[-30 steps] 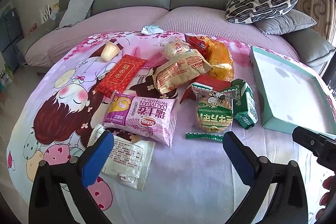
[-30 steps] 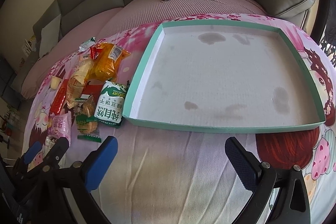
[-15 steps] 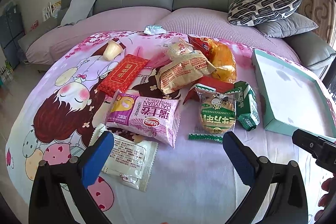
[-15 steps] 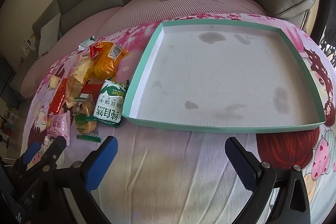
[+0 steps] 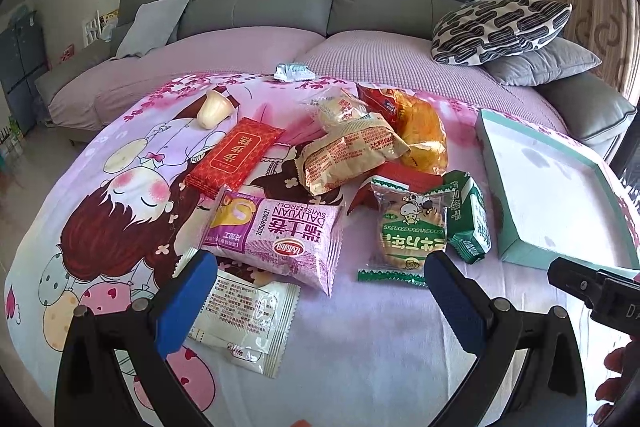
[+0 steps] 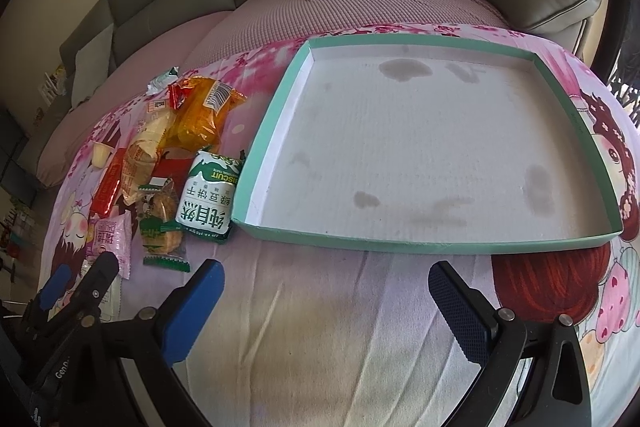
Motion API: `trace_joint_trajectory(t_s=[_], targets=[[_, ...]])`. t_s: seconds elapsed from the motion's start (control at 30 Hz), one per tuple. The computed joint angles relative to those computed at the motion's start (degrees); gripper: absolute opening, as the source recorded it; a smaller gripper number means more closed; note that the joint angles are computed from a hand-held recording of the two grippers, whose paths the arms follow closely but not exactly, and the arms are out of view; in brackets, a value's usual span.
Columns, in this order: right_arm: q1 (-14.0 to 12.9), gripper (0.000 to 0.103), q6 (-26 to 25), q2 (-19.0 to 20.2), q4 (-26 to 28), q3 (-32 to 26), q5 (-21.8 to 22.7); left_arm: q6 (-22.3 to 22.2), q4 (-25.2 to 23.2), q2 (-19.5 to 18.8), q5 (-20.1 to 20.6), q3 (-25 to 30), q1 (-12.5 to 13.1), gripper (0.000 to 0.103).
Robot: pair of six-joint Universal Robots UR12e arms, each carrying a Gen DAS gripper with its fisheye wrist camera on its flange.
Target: Organize snacks
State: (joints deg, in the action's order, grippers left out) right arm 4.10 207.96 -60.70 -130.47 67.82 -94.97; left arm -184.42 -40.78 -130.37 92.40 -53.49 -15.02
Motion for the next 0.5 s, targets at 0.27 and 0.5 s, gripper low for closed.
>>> trace_joint_trajectory(t_s=[0.27, 0.5], targets=[[0.5, 0.103, -0.7, 0.6, -2.4, -0.8, 0.0, -1.1, -2.6, 0.2, -5.9, 0.4, 1.4, 0.103], [1.5, 0.103, -3.9, 2.1, -5.6, -2.5, 3.1, 1.3, -4.0, 0.4, -0.9, 0.1, 1.3, 0.103]])
